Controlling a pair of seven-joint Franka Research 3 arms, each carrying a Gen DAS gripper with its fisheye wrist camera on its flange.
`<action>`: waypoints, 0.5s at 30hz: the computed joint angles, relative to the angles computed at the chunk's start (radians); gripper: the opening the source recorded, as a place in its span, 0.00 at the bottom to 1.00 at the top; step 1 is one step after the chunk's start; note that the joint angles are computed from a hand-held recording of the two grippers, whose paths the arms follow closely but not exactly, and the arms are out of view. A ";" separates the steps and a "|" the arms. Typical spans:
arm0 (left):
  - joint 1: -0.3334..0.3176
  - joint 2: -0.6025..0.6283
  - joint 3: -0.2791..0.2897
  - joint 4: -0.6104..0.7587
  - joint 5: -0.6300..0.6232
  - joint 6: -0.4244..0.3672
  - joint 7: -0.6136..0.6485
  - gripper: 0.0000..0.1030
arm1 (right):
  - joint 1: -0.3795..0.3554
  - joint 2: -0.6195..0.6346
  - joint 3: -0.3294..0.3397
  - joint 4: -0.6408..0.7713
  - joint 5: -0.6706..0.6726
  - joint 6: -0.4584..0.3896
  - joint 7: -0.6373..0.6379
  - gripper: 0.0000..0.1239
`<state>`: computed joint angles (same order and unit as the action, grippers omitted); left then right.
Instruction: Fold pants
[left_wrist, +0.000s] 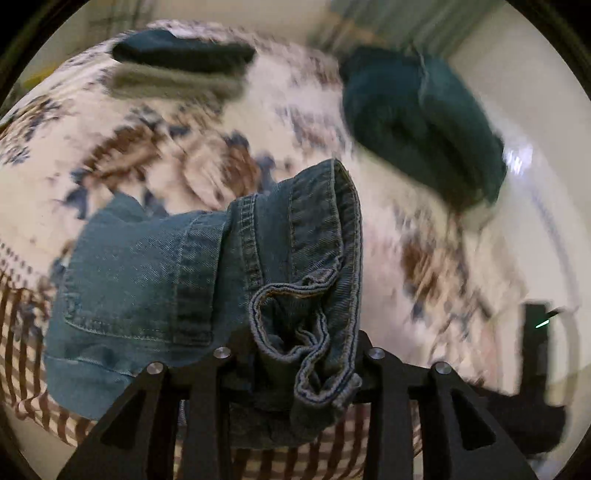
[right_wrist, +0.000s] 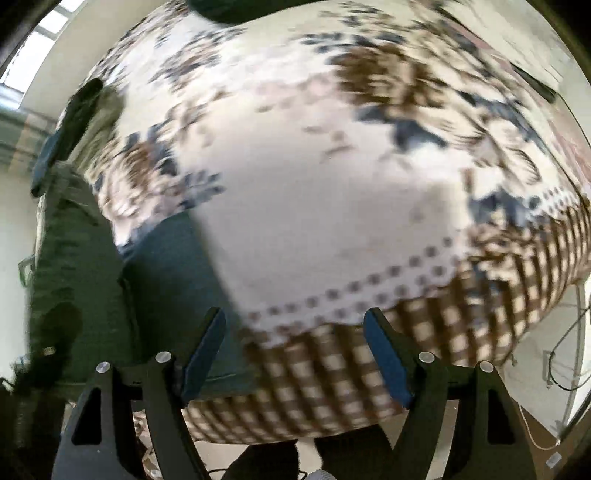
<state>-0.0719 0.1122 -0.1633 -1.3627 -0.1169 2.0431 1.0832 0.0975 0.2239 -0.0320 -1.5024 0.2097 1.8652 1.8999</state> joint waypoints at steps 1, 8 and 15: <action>-0.007 0.047 -0.006 0.065 0.008 -0.074 0.010 0.33 | -0.009 -0.003 -0.007 -0.006 0.001 -0.003 -0.007 0.64; 0.022 0.085 -0.022 0.177 -0.125 -0.174 0.013 0.83 | -0.066 0.010 -0.012 -0.006 0.122 0.013 -0.068 0.74; 0.087 0.104 0.038 0.303 -0.018 -0.325 0.035 0.90 | -0.124 0.176 0.049 0.139 0.402 -0.055 -0.205 0.78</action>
